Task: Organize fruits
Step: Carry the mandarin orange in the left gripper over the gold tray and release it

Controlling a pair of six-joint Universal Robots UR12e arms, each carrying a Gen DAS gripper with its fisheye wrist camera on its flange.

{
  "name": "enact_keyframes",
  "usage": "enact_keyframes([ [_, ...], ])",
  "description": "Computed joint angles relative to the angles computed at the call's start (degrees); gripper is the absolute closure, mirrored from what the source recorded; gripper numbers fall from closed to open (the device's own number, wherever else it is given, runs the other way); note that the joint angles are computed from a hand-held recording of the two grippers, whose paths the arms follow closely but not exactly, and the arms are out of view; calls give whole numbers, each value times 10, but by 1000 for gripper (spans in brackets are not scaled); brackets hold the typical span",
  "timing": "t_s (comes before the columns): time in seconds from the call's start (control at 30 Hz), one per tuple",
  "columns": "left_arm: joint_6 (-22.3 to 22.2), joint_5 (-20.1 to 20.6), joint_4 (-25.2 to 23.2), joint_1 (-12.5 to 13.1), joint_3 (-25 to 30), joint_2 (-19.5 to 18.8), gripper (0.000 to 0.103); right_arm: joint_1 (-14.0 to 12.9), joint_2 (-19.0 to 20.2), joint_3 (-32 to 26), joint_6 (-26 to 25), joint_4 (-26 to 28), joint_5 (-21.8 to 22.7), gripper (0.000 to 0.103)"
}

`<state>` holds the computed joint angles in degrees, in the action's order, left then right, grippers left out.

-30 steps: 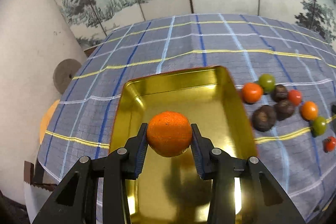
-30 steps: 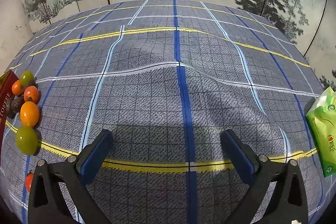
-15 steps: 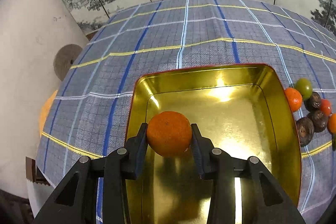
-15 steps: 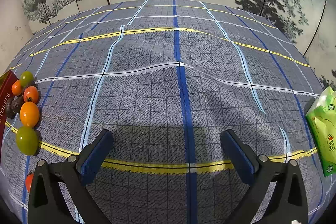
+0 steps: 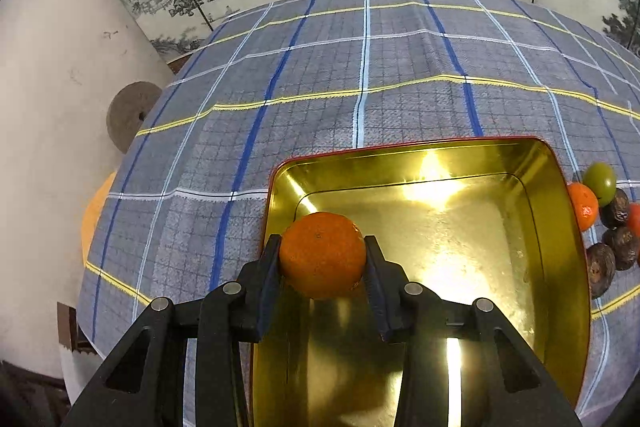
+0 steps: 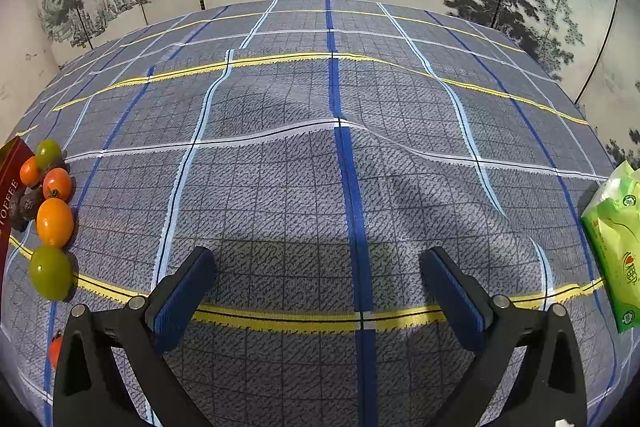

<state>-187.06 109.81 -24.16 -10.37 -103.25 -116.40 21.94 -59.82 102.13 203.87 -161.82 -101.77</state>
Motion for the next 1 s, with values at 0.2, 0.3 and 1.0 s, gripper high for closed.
enact_keyframes([
  [0.2, 4, 12, -3, -1, 7, -7, 62, 0, 0, 0, 1, 0, 0, 0],
  [0.3, 5, 13, 1, -1, 6, -8, 62, 0, 0, 0, 1, 0, 0, 0],
  [1.0, 1, -36, 147, -22, -87, 68, 35, -3, -5, 9, -2, -19, 24, 1],
])
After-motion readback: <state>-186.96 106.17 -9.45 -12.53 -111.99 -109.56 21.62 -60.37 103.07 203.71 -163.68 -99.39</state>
